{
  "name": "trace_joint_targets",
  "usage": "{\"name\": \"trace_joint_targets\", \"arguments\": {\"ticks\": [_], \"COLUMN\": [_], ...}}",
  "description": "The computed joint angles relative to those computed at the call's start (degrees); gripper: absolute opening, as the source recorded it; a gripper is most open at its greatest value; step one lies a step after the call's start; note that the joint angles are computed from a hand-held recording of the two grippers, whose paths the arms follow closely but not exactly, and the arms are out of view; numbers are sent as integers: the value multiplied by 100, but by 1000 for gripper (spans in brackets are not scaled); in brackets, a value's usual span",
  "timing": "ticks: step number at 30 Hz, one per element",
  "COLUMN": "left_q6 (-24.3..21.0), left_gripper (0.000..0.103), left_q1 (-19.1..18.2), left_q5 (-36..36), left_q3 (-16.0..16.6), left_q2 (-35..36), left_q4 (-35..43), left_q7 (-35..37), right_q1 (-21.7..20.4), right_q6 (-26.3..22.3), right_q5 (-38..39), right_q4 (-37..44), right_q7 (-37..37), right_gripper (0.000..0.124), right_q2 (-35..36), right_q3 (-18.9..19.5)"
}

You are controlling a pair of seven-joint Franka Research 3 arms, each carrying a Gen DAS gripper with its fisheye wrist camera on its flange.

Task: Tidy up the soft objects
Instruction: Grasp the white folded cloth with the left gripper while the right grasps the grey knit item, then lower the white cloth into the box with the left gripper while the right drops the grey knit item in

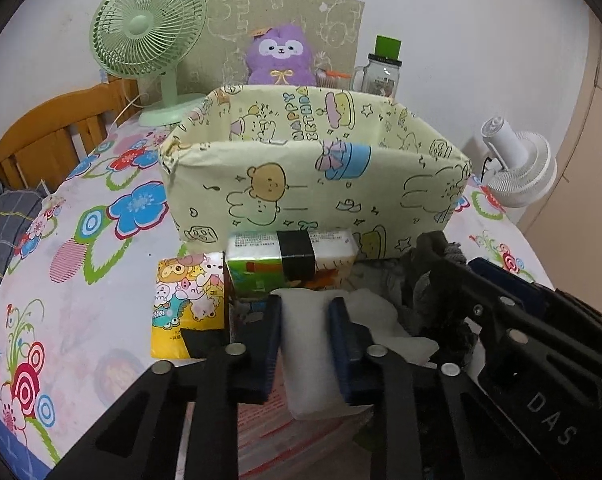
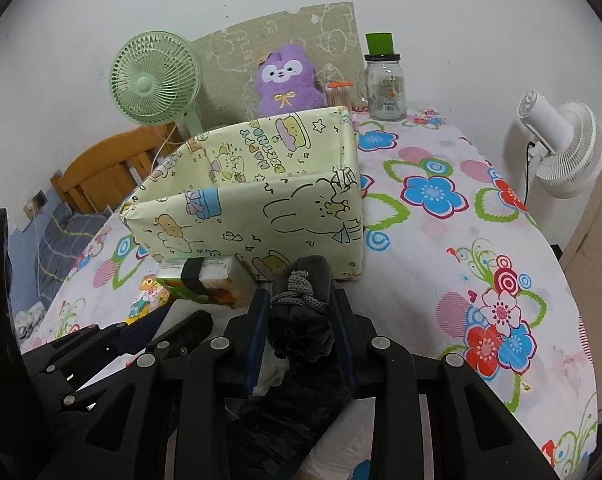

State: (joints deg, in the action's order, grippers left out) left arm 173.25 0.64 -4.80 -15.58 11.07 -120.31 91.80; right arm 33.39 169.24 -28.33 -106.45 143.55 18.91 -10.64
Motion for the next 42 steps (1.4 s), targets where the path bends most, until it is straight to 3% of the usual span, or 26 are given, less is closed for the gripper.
{"name": "trace_joint_targets", "arguments": {"ticks": [12,25,33,42], "left_q6": [73,304,340,334], "left_gripper": [17,17,17,17], "left_q1": [6,-268,-568,-536], "left_q5": [-296,-1387,-1680,-1676], "left_q3": [-27,161,436,421], "left_q2": [-331,-910,-1022,-860], "left_q4": [-122,-368,-285,55], "left_q7": [314,1302,1650,1760], "right_q1": [123,-275,-585,-640], "right_q6": [-174,-573,-686,-734], "right_q5": [-777,-2060,-2166,-2070], "right_q4": [29,11,140,496], "right_q7": [671,1618,1638,1430], "right_gripper": [34,34,34,34], "right_q2": [-270,-748,-831,-669], "right_q3": [-99,453,791,791]}}
